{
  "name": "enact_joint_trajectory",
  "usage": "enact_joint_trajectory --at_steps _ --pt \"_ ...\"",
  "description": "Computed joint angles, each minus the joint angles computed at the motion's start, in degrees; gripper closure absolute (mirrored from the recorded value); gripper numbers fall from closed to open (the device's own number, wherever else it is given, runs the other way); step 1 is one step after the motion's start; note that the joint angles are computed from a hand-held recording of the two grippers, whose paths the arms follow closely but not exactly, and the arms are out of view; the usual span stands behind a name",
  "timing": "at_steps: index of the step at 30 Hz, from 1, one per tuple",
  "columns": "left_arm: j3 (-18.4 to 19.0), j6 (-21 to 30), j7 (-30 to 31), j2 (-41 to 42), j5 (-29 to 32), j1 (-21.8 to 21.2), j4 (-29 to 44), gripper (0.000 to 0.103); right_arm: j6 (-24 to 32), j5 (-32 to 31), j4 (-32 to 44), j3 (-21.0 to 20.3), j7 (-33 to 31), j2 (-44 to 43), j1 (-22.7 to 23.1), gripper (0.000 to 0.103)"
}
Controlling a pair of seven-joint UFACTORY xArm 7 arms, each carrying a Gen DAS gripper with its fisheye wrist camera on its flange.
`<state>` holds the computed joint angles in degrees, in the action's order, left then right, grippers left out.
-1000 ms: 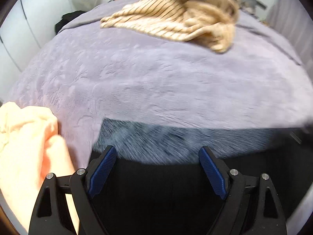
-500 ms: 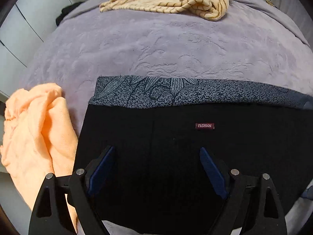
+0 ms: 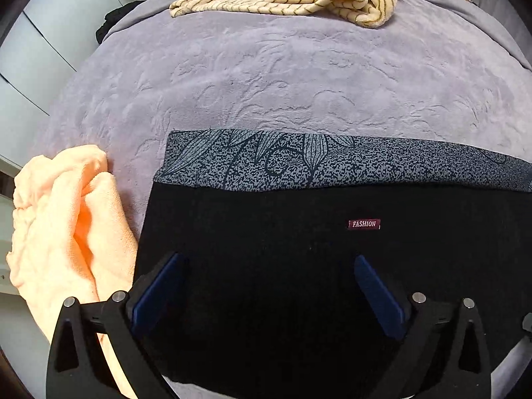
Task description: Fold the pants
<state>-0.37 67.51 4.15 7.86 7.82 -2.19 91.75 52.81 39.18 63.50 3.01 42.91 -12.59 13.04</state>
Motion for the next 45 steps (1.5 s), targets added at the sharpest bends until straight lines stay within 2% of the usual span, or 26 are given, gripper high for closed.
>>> enact_joint_trajectory --at_steps 3,5,10,13,15,17,20,23,28,32,35,37,39,40,43,44,45 --pt "-0.32 2.4 0.54 -1.79 -1.6 -0.11 0.93 0.0 0.87 -1.75 -1.71 -0.87 1.29 -4.44 -1.14 0.077" --pt "-1.1 3.74 1.24 -3.01 -3.91 -0.64 1.08 0.0 1.99 -5.27 -1.55 -1.34 2.73 -6.99 -2.44 0.076" --pt "-4.28 3.52 1.94 -2.15 -8.65 -4.76 2.66 0.0 2.32 -10.25 -1.39 -2.38 5.74 -10.72 -4.75 0.076" --pt "-5.62 0.81 -2.61 3.89 -5.94 -8.93 7.51 0.0 3.97 -11.46 -1.87 -3.25 6.46 -13.4 -5.34 0.076" --pt "-4.49 1.64 -5.63 10.35 -2.41 -10.73 13.8 0.0 4.86 -11.75 -2.68 -3.36 7.36 -14.82 -5.4 0.076" --pt "-2.86 1.67 -8.13 14.22 1.81 -12.29 16.58 0.0 7.4 -12.6 -3.5 -4.08 7.69 -17.27 -5.86 0.076" --pt "-1.19 6.16 -10.39 19.03 2.88 -12.41 24.82 0.0 9.38 -14.07 -4.08 -4.23 8.75 -19.76 -6.7 0.076" --pt "-0.85 8.05 -8.7 17.62 2.61 -11.29 26.0 0.0 10.11 -15.35 -4.4 -4.66 9.64 -21.3 -7.8 0.076" --pt "-2.81 11.22 -3.22 10.41 -1.26 -9.79 21.24 0.0 11.22 -19.34 -0.95 -4.46 11.85 -21.67 -10.14 0.076" --pt "-4.77 13.64 -0.26 7.86 -6.16 -10.16 19.93 0.0 13.32 -25.72 6.34 -4.49 13.06 -20.12 -13.41 0.063" --pt "-6.26 15.57 0.51 8.57 -10.02 -11.48 21.45 0.0 16.5 -31.06 15.02 -5.15 12.09 -17.07 -15.86 0.062" --pt "-6.97 15.59 0.32 8.48 -11.14 -12.91 21.76 0.0 18.37 -35.34 21.26 -5.72 10.09 -14.63 -17.79 0.055" --pt "-7.52 15.07 -0.45 7.39 -11.71 -14.46 19.98 0.0 19.49 -38.79 24.74 -6.28 7.89 -12.67 -19.47 0.031" --pt "-7.75 15.07 -1.13 7.26 -11.5 -15.33 19.63 0.0 20.0 -39.08 25.05 -7.26 6.12 -11.99 -19.81 0.027" --pt "-8.06 15.53 -3.99 7.28 -9.78 -17.88 19.52 0.0 22.29 -36.82 21.84 -10.95 0.69 -10.57 -20.66 0.027" --pt "-8.11 16.09 -5.2 7.72 -8.89 -18.78 20.06 0.0 22.89 -34.11 18.91 -13.1 -0.82 -10.12 -21.06 0.028" --pt "-8.08 17.2 -6.92 8.35 -7.41 -19.93 21.11 0.0 22.13 -31.22 15.86 -14.78 -1.92 -10.21 -21.64 0.036"
